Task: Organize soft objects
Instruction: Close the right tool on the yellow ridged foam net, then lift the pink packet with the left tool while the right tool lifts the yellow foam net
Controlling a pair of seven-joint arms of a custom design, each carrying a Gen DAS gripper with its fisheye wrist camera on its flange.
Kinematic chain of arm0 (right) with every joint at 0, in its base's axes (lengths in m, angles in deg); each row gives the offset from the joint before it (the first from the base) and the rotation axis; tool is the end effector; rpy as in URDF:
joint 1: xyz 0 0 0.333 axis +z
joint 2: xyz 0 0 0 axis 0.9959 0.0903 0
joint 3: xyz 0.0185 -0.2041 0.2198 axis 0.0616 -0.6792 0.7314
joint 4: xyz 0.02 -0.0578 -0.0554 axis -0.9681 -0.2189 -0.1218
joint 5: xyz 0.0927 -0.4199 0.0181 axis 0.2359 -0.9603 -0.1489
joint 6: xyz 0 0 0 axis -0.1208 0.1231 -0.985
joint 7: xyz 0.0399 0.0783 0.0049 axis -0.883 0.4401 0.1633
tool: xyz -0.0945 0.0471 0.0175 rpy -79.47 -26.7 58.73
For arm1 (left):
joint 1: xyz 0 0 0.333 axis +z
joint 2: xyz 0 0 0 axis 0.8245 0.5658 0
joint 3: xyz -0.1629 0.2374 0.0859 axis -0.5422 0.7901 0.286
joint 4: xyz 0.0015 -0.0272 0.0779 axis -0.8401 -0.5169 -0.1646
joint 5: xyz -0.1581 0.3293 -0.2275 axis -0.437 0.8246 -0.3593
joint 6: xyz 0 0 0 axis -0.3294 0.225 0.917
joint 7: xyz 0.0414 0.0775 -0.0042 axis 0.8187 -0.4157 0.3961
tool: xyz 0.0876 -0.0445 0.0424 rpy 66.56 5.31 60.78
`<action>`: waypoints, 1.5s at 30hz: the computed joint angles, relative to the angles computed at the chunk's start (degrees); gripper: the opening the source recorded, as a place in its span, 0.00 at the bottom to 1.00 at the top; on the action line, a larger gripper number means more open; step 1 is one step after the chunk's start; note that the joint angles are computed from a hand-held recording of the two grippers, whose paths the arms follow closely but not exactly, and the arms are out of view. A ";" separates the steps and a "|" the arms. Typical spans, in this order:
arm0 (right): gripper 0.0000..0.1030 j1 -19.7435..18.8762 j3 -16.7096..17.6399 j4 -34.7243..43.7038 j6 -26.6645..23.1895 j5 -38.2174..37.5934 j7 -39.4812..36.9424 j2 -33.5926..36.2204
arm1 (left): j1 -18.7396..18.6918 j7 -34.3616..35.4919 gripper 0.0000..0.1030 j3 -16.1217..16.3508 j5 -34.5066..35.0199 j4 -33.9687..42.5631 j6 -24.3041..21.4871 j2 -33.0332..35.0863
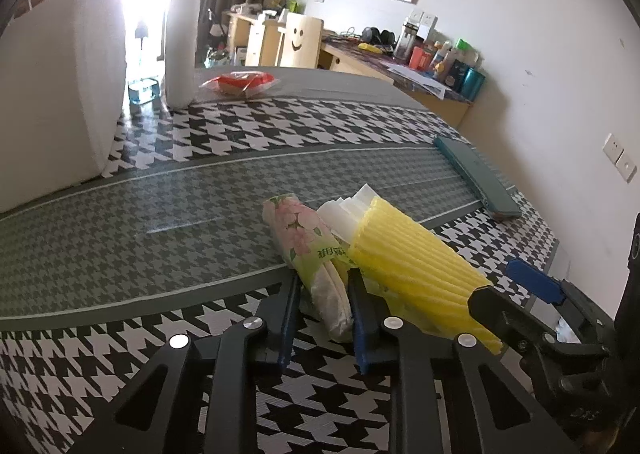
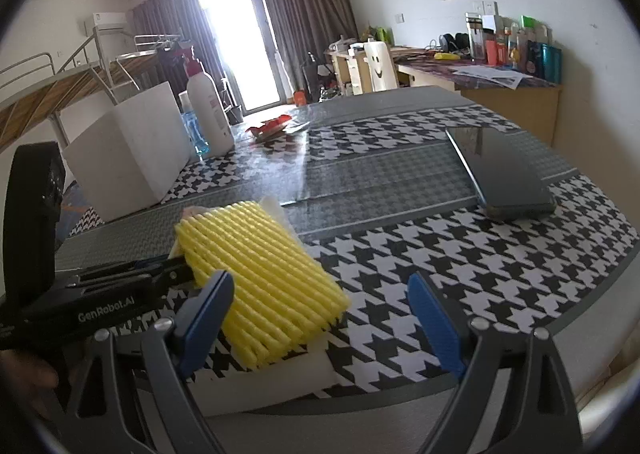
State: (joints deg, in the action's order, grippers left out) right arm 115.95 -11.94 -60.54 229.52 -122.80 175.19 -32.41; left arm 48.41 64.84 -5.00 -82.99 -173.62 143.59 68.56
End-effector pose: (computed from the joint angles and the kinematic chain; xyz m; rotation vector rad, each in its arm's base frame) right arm 0.5306 0.3728 0.4089 -1.7643 1.3930 -0.4213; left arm 0.5239 -0.2230 0.4128 -1.8460 1.8708 -0.9958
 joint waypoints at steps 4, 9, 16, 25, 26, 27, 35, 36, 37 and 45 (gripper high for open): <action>0.89 0.08 0.04 0.08 0.08 -0.05 -0.21 0.03 | -0.11 0.89 0.23 0.19 -0.86 -0.75 0.19 -0.73; 0.89 -0.27 0.78 0.63 0.13 1.04 -1.78 0.51 | 2.29 -1.61 0.23 -1.14 1.49 -1.98 0.12 -2.25; 0.89 -0.85 2.82 1.40 0.03 5.19 -7.89 1.22 | 4.77 -3.24 0.23 -2.21 2.49 -3.80 0.59 -4.24; 0.89 -1.81 6.07 2.65 -1.37 13.25 -17.72 2.69 | 7.76 -4.11 0.23 -4.03 2.79 -5.97 1.02 -6.86; 0.89 -2.19 6.72 2.88 -2.01 14.39 -19.04 2.88 | 7.86 -3.92 0.23 -4.11 2.53 -6.12 1.06 -7.03; 0.89 -2.15 6.81 2.95 -2.39 15.08 -19.74 2.92 | 7.79 -3.58 0.23 -4.02 2.10 -6.29 1.14 -7.18; 0.61 -4.07 10.32 3.51 -6.48 23.37 -28.13 3.31 | 8.22 -1.58 0.23 -4.47 -0.73 -7.94 2.06 -8.68; 0.53 -3.94 10.36 3.43 -6.68 23.91 -28.61 3.22 | 8.19 -1.19 0.23 -4.46 -1.11 -8.10 2.14 -8.79; 0.50 -3.68 10.17 3.32 -6.81 24.15 -28.80 3.08 | 8.00 -0.70 0.23 -4.35 -1.58 -8.27 2.20 -8.90; 0.32 -0.70 6.72 0.94 -5.03 19.28 -24.36 0.02 | 7.57 2.11 0.23 -4.32 -4.79 -10.16 3.13 -10.74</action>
State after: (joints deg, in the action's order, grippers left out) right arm 115.25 -5.22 -59.60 224.49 -103.52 150.82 -32.40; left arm 55.99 66.95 -9.32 -87.78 -183.78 146.72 57.82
